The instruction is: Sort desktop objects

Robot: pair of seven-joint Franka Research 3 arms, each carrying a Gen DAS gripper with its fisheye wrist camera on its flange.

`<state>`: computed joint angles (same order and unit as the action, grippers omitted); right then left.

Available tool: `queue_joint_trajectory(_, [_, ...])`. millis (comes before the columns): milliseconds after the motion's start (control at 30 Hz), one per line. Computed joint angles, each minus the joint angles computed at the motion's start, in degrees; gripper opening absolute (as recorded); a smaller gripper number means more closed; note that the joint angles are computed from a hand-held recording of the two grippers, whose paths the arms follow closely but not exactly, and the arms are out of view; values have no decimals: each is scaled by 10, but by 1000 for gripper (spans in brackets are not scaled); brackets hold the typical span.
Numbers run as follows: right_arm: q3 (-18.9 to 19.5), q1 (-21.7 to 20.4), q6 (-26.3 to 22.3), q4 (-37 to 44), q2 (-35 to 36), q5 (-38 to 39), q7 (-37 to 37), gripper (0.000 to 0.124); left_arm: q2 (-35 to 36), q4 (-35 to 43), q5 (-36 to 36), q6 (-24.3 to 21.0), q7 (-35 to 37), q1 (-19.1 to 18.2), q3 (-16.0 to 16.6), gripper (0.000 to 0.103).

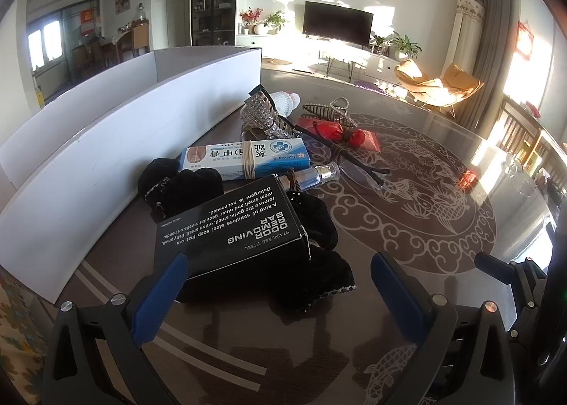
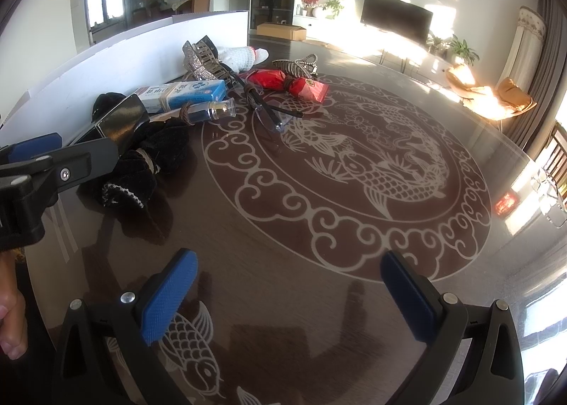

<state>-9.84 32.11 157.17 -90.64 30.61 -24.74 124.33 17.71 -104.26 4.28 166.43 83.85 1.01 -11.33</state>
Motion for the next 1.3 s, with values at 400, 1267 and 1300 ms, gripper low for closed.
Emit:
queue_joint_trajectory(400, [0, 0, 0, 1, 1, 2, -1, 103, 1, 0, 3, 1, 2, -1, 0, 103])
queue_joint_trajectory(1267, [-1, 2, 2, -3, 0, 3, -1, 103, 1, 0, 9, 3, -2, -3, 1, 103])
queue_joint_trajectory(1300, [-1, 1, 2, -2, 1, 3, -2, 103, 1, 0, 8, 3, -2, -3, 1, 103])
